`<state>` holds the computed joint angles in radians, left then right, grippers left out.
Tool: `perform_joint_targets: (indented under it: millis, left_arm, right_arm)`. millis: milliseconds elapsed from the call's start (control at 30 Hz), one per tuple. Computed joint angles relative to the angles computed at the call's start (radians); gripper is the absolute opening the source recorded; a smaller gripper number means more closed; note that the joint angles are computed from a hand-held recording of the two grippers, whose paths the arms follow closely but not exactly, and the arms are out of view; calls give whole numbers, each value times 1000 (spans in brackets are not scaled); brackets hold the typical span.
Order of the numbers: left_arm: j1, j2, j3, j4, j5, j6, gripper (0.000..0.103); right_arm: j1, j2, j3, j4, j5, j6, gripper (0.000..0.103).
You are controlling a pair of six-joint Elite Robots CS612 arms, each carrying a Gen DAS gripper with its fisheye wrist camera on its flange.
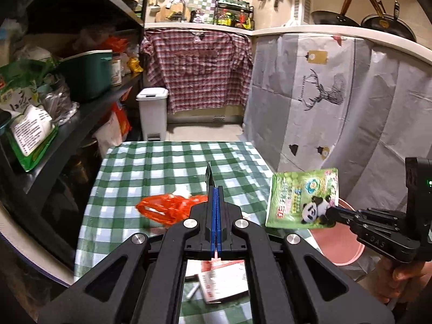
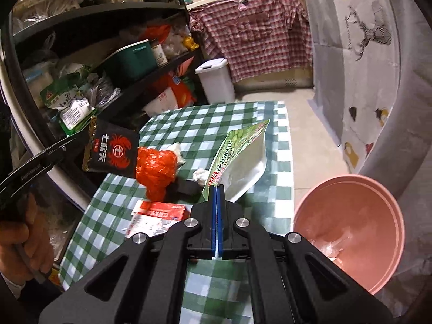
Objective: Collect trash
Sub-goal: 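Lift the packet and green bag and carry both over the pink bin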
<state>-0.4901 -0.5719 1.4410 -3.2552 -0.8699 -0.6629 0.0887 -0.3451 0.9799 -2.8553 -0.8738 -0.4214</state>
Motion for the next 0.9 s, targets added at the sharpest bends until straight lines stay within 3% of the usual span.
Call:
perform_joint_targets:
  millis: [433,500,667,900]
  left_arm:
    - [-7,40,-83,19,-67,30,0]
    - [-8,45,-95,23,-78,33,0]
    - [-10,61,-131,29,-102,44,0]
    - [-15,86,-181,29,-122,72,0]
  right_arm:
    - [-25,-15,39,-183,-37,67,1]
    - [-34,-23,45,-172,-28,85,1]
    - [-53,-48,66,-168,-30,54,1]
    - [-78,-50,74,-255,-86,52,1]
